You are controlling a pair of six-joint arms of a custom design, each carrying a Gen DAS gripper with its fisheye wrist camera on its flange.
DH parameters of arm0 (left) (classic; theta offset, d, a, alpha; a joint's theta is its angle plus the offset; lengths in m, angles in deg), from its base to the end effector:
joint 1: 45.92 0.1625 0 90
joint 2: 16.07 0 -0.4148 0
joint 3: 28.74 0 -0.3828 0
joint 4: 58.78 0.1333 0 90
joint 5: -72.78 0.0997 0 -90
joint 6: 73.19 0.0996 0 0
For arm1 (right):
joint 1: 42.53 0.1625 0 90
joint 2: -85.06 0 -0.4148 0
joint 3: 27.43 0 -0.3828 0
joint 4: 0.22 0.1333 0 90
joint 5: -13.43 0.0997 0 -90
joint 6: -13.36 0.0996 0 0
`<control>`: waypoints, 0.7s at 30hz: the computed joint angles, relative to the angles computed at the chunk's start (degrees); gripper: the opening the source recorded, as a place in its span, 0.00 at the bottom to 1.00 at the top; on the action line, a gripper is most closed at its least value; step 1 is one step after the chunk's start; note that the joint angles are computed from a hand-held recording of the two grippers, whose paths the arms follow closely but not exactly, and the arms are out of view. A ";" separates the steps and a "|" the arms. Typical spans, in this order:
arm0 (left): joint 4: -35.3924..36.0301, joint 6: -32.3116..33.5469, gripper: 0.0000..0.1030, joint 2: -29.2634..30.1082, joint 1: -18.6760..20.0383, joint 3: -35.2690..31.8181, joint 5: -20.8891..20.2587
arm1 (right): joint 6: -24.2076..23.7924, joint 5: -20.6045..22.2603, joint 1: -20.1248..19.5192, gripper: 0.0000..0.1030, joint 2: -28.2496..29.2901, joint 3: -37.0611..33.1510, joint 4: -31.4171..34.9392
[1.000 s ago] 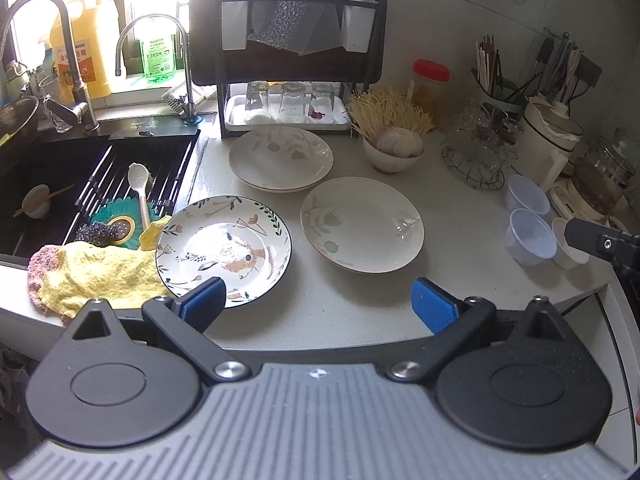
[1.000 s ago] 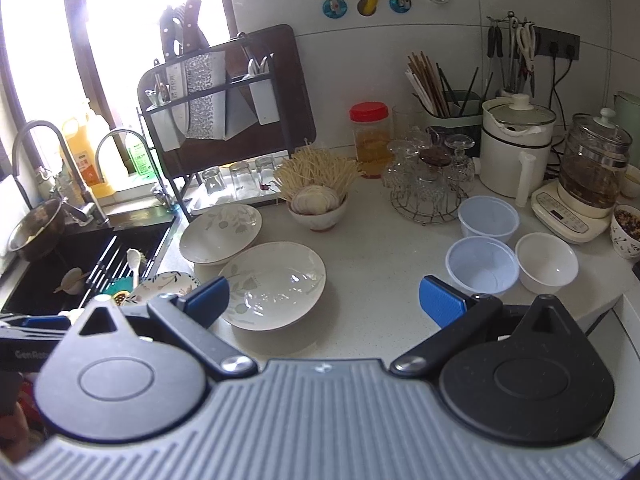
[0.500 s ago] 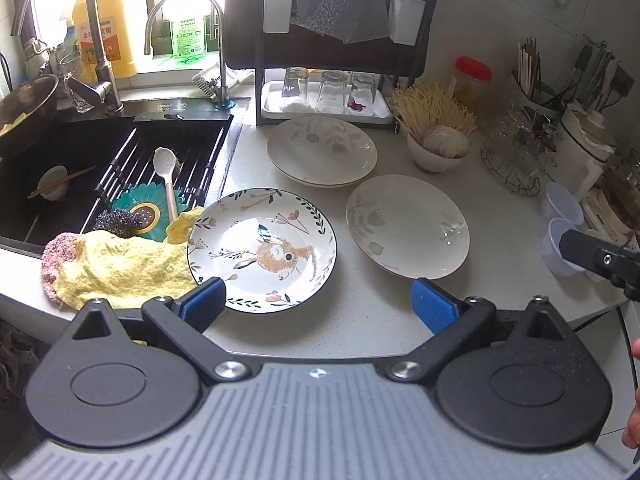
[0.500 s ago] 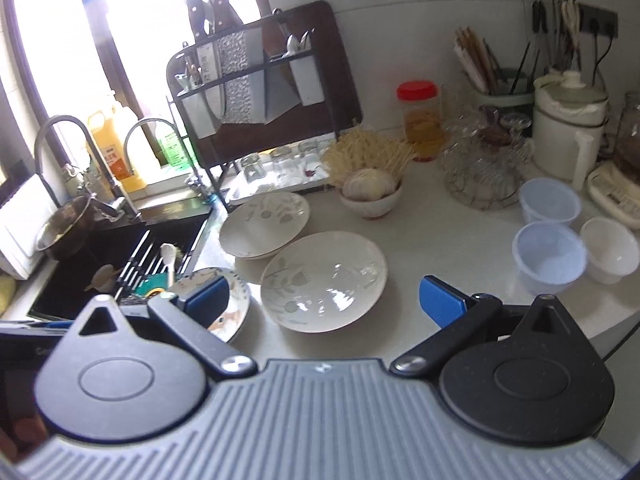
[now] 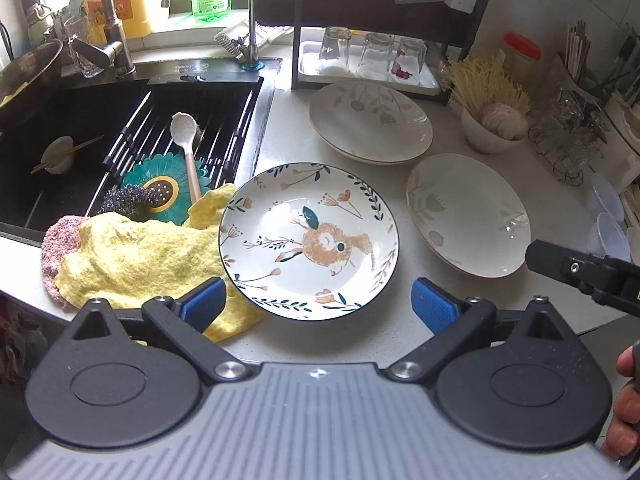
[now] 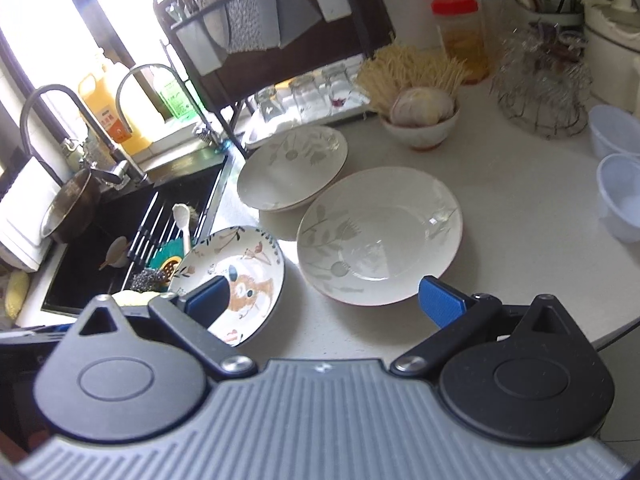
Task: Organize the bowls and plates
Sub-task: 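Move the left gripper toward the rim of the blue-rimmed floral plate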
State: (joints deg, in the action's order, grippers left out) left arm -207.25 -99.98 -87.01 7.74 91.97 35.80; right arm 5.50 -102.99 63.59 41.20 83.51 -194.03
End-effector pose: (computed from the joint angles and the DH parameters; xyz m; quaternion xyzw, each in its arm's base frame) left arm -0.1191 -0.5211 0.2182 0.0405 0.8920 -0.2908 0.3437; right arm 0.2469 -0.5338 0.0855 0.1215 -0.9188 0.3216 0.1942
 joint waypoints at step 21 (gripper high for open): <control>1.11 11.35 0.96 5.82 16.49 -13.28 -6.28 | 10.27 7.00 -3.61 0.49 12.14 -15.16 19.02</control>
